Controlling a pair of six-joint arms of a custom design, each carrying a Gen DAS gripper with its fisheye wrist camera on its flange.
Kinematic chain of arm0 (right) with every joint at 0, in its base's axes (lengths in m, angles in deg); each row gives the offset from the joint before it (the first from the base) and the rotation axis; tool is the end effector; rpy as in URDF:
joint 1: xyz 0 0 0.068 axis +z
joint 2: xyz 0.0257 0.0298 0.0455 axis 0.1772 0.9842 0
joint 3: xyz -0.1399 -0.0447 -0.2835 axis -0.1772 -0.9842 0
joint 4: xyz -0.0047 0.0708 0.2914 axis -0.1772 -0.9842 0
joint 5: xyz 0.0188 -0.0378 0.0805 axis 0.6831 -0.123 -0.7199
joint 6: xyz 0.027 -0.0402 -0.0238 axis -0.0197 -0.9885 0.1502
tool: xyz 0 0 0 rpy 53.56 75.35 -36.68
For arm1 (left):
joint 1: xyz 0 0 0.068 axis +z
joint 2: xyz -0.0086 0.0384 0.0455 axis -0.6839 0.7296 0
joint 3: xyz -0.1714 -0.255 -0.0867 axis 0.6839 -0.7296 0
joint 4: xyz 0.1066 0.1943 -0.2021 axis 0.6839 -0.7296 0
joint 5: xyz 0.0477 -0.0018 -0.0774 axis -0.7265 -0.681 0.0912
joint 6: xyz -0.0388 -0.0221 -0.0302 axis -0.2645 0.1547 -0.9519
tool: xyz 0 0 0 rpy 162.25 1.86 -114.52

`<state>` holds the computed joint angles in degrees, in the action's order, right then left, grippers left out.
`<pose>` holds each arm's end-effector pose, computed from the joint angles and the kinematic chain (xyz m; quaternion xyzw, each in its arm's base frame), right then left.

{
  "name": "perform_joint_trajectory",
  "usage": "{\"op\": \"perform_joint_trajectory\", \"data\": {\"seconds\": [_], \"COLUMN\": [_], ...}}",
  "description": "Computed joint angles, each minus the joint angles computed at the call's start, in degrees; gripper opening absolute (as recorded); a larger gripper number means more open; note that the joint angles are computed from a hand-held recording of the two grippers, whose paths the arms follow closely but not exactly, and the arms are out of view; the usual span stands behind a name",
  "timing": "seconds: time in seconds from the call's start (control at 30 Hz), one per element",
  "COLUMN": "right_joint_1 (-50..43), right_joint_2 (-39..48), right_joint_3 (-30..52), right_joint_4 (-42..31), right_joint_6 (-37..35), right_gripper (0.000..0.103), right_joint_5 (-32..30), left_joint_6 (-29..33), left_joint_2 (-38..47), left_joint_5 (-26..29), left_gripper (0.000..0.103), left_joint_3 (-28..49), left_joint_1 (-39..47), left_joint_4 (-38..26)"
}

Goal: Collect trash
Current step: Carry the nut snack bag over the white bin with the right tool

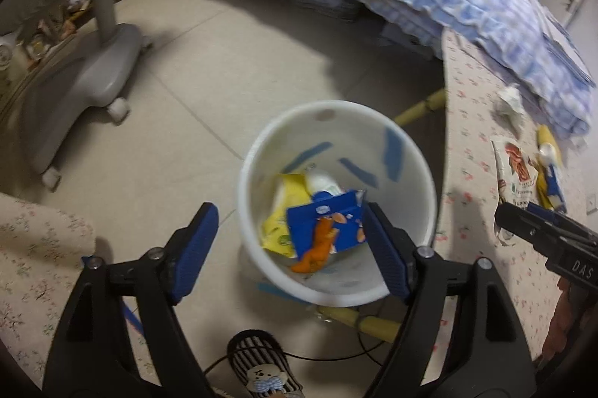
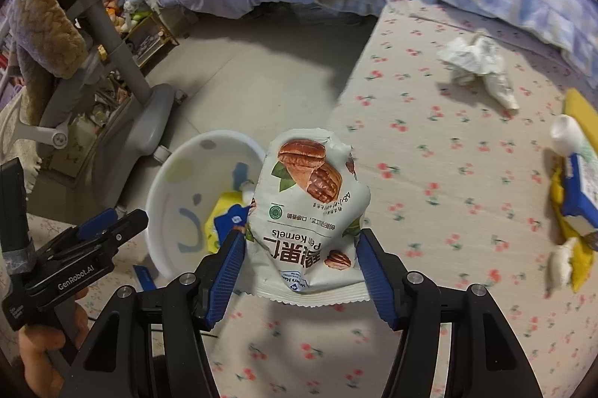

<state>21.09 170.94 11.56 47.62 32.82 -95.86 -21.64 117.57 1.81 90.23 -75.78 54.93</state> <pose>0.2560 0.0608 0.0474 -0.1104 0.9629 0.1760 0.1721 0.1880 -0.1093 0.0426 -0.1308 0.9638 -0.0190 0.2314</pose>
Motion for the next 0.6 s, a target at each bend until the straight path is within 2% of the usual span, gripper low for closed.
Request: {"op": "perform_joint_trajectory", "data": {"seconds": [0.23, 0.5, 0.6], "right_joint_1": [4.53, 6.57, 6.72], "right_joint_2": [3.57, 6.42, 7.30], "right_joint_3": [1.69, 2.70, 2.58], "right_joint_4": [2.59, 5.56, 8.13], "right_joint_6": [2.78, 4.06, 4.32], "right_gripper": [0.065, 0.065, 0.072], "right_joint_5": [0.39, -1.01, -3.51], "left_joint_6": [-0.87, -0.86, -0.64], "left_joint_2": [-0.32, -0.79, -0.73], "left_joint_5": [-0.58, 0.23, 0.66], "left_gripper": [0.084, 0.086, 0.086], "left_joint_3": [-0.62, -1.60, -1.72], "left_joint_1": [3.16, 5.69, 6.33], "left_joint_4": [-2.25, -1.90, -1.55]}}
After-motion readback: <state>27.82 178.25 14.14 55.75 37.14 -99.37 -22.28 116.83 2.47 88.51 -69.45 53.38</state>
